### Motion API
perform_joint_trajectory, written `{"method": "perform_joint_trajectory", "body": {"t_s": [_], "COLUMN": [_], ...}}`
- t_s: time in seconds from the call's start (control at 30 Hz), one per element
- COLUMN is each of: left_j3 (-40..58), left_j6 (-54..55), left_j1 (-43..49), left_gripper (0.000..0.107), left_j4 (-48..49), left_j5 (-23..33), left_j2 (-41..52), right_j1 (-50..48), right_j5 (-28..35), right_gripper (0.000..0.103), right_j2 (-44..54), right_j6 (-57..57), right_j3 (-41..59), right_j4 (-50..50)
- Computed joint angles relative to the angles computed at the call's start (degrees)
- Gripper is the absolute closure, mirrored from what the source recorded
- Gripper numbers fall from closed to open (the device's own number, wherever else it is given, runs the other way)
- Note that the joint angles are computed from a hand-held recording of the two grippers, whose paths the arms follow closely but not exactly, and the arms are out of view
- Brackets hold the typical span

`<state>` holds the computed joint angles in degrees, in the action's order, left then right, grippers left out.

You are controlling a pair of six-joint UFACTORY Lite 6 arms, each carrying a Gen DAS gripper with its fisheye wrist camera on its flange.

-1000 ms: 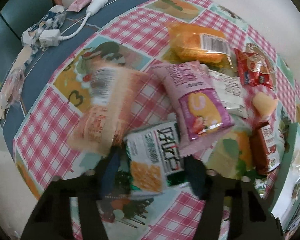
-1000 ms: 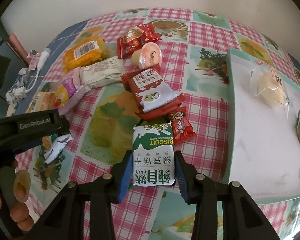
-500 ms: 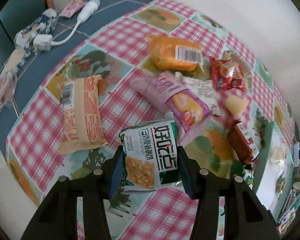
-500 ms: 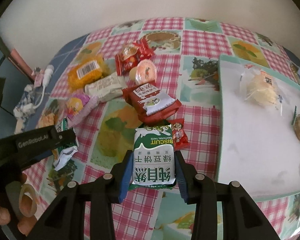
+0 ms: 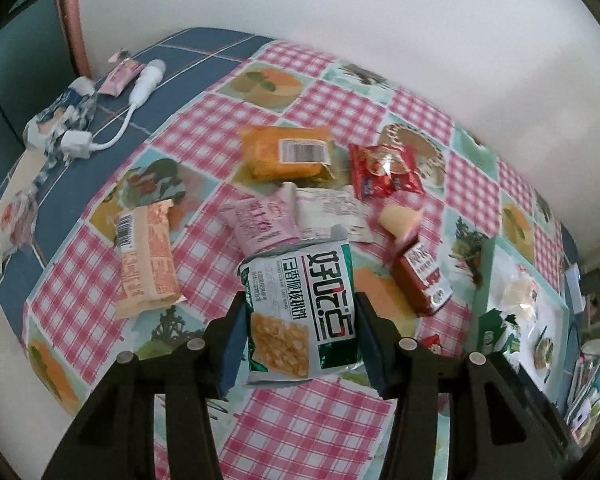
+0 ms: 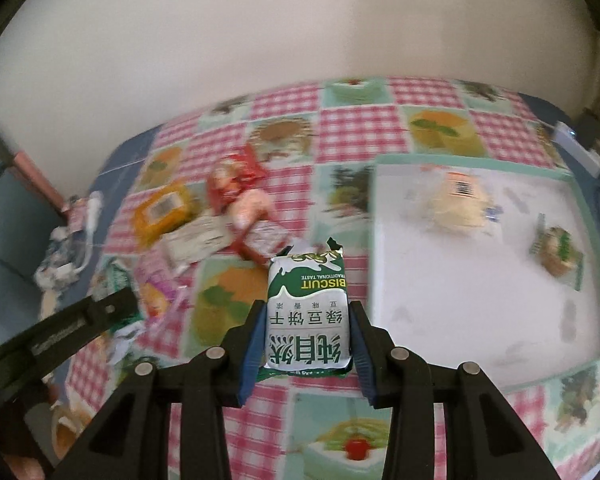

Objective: Organize snacks
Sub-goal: 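Carry both packs into the white tray and open both tools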

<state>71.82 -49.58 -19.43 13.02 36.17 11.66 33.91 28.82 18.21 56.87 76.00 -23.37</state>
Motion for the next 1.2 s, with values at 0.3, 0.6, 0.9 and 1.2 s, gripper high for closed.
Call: {"method": "perform_joint_trajectory", "body": {"t_s": [0.3, 0.6, 0.9, 1.2], "left_j3": [7.77, 23.18, 41.45, 67.22], "left_j6": [-2.60, -1.21, 3.05, 8.09], "left_j1": [-8.84, -17.87, -23.66, -25.96], "left_gripper": [0.055, 0.054, 0.054, 0.054], "left_j4": [4.09, 4.66, 2.89, -0.39], "left_j5": [4.02, 10.36, 15.53, 22.20], "left_j2": [5.73, 15.91, 28.70, 46.69], "right_j1": [-9.83, -20.64, -31.70, -35.97], "right_j5": [3.60, 3.28, 3.39, 3.09], "right_gripper": [0.060, 0.060, 0.060, 0.060], "right_j2": [-5.44, -10.91, -14.52, -15.78], "right_j6": [3.45, 2.76, 3.65, 3.92], "right_j3": [-6.67, -13.15, -18.34, -20.21], "right_j4": [-0.29, 3.01, 4.89, 4.37]}}
